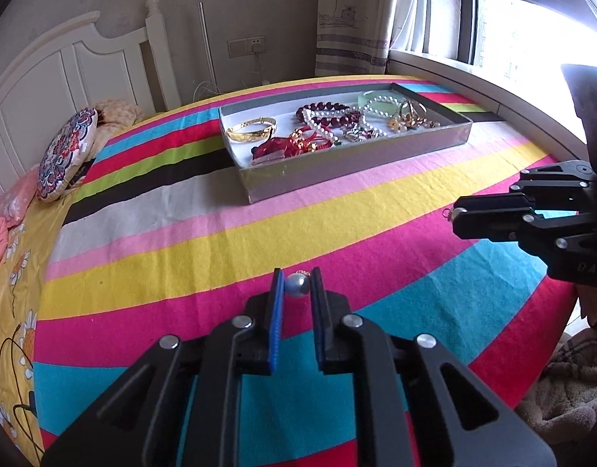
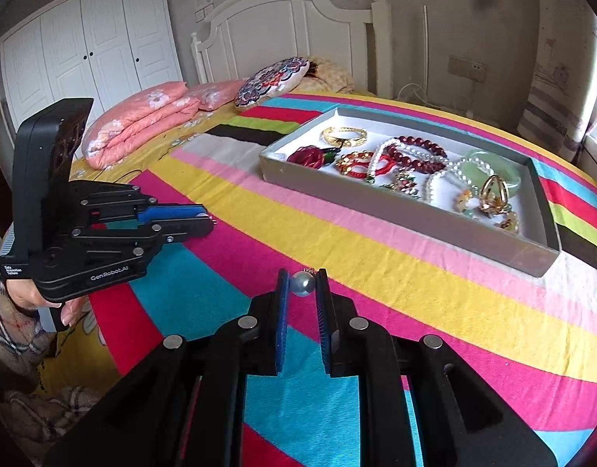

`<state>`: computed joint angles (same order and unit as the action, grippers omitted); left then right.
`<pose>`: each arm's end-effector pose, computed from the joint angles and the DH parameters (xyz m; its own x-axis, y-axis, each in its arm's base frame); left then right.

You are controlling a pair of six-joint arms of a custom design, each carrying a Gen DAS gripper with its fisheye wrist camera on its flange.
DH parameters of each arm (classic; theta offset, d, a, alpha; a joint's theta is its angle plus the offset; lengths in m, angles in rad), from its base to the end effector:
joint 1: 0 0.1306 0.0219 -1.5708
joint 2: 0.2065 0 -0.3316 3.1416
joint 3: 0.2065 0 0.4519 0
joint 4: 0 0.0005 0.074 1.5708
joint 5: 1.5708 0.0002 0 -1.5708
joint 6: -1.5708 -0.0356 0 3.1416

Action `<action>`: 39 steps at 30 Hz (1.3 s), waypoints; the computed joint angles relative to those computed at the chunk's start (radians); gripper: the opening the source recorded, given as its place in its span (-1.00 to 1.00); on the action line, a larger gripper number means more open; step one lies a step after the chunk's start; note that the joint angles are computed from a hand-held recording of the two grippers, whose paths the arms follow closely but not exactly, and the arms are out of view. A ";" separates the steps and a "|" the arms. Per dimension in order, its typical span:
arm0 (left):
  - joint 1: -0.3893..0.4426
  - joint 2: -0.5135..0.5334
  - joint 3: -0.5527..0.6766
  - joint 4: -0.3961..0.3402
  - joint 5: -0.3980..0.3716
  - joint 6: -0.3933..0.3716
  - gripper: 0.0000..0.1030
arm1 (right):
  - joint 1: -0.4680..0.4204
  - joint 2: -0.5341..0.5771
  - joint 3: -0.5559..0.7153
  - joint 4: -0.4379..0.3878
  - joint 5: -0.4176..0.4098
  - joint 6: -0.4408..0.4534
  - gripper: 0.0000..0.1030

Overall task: Organize jewelry
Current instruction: 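Lower both pearl earrings into the tray and open both tools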

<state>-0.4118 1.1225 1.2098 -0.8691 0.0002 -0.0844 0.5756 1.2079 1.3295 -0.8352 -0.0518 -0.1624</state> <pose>0.4308 -0.1887 0.4146 -0.6096 0.3583 -0.7071 0.4534 0.8893 0.0597 0.4200 0.2741 0.4411 -0.6351 -0.2196 -0.7406 -0.4801 0.8633 0.1557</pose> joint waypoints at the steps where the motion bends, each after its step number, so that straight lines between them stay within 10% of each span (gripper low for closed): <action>1: -0.003 0.005 0.011 0.002 0.004 0.002 -0.75 | -0.011 -0.005 -0.001 0.006 -0.003 -0.010 -0.70; 12: -0.055 0.184 0.261 -0.010 0.039 -0.004 -0.75 | -0.100 0.029 0.066 0.024 0.015 -0.024 -0.70; 39: -0.031 0.726 0.872 -0.248 0.124 0.263 -0.75 | -0.161 0.350 0.366 -0.092 0.059 -0.052 -0.70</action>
